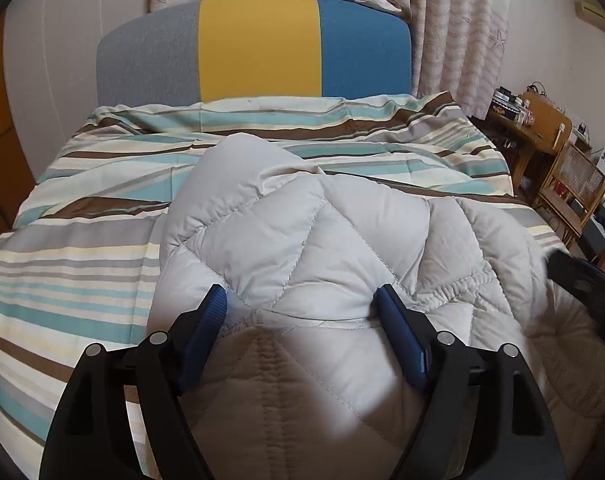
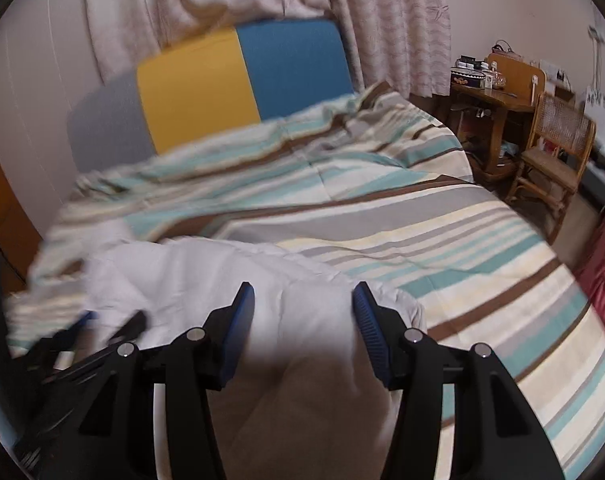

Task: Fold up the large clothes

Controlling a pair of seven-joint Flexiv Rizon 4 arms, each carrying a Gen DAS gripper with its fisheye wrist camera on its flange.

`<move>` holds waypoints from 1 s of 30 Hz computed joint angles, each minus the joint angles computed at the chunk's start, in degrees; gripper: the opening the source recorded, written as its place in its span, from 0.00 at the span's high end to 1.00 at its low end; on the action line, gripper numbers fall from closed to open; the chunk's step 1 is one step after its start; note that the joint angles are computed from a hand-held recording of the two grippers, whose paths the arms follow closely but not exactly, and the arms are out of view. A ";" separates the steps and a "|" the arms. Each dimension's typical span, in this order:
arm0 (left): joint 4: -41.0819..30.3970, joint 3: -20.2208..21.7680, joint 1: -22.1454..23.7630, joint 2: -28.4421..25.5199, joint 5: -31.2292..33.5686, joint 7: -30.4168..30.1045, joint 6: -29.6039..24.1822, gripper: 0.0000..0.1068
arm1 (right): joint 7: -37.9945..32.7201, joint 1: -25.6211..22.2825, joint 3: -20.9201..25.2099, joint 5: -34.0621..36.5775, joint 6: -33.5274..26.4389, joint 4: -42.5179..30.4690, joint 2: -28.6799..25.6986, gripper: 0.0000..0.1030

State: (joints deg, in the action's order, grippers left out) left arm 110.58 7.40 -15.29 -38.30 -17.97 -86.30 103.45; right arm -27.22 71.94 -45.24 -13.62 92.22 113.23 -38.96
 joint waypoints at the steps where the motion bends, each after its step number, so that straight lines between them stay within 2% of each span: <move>1: -0.03 -1.09 1.07 0.12 0.15 -0.07 -0.39 0.27 | -0.43 -1.88 1.93 -0.46 -1.34 -1.31 -0.23 0.51; 3: 0.08 -4.29 4.01 0.49 0.85 -0.32 -1.02 0.25 | -0.70 -6.64 6.76 -1.93 -2.64 -3.42 -1.14 0.50; 5: -0.44 -7.09 6.48 0.22 1.68 -0.45 -1.84 0.22 | 0.46 -7.90 7.35 -2.92 -1.25 -3.77 -3.10 0.50; 7: -1.40 -7.01 6.29 -0.44 2.08 -0.56 -2.60 0.19 | 0.87 -9.23 8.62 -3.05 -1.27 -4.36 -4.15 0.50; 9: -2.51 -5.73 5.11 -1.35 2.08 -0.96 -3.11 0.17 | 0.73 -12.69 12.28 -2.96 -0.62 -5.40 -4.72 0.50; 12: -3.39 -6.33 5.55 -2.63 2.65 -1.41 -2.13 0.15 | 0.82 -16.94 16.48 -1.06 2.84 -6.56 -6.22 0.50; 18: -2.72 -7.19 6.26 -3.29 3.43 -1.89 1.28 0.13 | 0.07 -13.75 13.39 2.49 3.96 -6.13 -7.54 0.50; 21: -2.09 -6.89 6.13 -1.06 3.09 -1.56 -1.49 0.13 | -0.66 -11.92 11.71 4.08 3.91 -5.68 -7.79 0.50; 22: -2.37 -5.27 4.87 -0.45 2.63 -1.64 -2.44 0.13 | -0.83 -11.56 11.38 4.50 3.94 -5.62 -7.86 0.50; 24: -3.90 2.33 -1.24 -0.99 0.44 -3.24 -2.76 0.13 | -1.25 -11.34 11.31 5.38 4.46 -5.39 -7.81 0.50; 25: -4.82 4.62 -3.06 -1.59 -1.47 -3.31 -3.77 0.12 | -1.47 -11.09 11.11 5.78 4.57 -5.27 -7.80 0.50; 26: -6.16 5.04 -3.27 -2.12 -2.97 -3.38 -6.79 0.08 | -1.76 -11.03 11.05 6.06 4.53 -5.30 -7.82 0.50; 28: -8.40 4.36 -1.91 -3.52 -0.31 -4.62 -10.18 0.06 | -2.11 -11.16 11.29 6.37 3.89 -5.70 -7.98 0.50; 30: -9.56 4.09 -1.38 -5.12 1.24 -5.42 -9.86 0.06 | -1.84 -10.89 10.91 6.20 2.63 -6.31 -8.34 0.50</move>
State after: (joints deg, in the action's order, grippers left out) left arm 101.02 11.48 -16.67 -43.42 -16.73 -91.72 93.60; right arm -29.06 61.05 -34.33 -7.42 94.84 106.93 -47.30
